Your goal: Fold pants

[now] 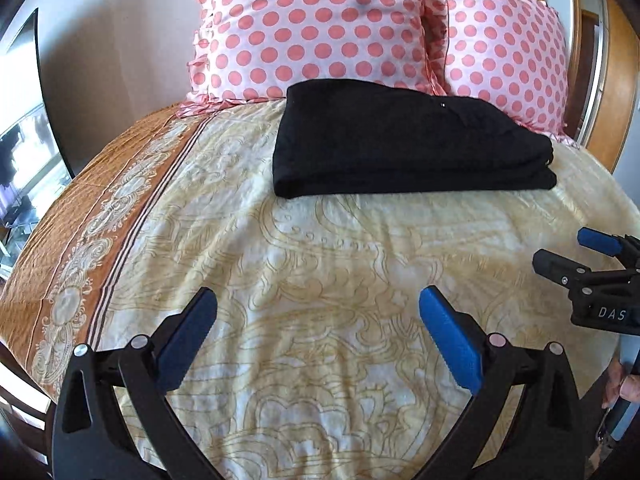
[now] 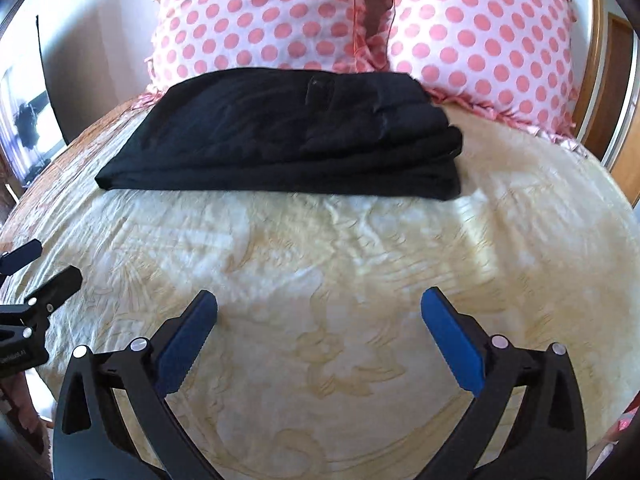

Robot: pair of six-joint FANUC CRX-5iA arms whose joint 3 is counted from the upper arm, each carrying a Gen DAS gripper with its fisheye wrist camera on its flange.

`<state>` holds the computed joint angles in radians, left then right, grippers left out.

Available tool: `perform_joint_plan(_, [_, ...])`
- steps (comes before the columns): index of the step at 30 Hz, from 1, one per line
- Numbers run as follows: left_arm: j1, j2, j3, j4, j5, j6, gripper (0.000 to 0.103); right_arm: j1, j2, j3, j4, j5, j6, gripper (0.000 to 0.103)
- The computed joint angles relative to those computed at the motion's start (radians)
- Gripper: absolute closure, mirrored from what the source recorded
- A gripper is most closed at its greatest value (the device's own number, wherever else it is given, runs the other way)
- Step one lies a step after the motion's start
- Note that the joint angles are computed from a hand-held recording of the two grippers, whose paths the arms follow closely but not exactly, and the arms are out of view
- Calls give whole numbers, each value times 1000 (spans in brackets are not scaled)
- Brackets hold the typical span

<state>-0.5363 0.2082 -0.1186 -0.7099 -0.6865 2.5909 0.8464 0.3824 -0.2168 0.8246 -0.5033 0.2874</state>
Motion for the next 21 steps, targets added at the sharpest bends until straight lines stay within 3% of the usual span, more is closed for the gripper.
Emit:
perform_joint_plan(4, [26, -3, -24, 66, 33, -48, 2, 7, 3, -5, 26, -9, -31, 1])
perform_joint_plan(12, [-19, 3, -14, -26, 3, 50, 2, 4, -5, -40, 106, 1, -124, 1])
perform_joint_plan(21, [-27, 8, -7, -44, -7, 78, 2, 1, -12, -63, 171, 3, -197, 1])
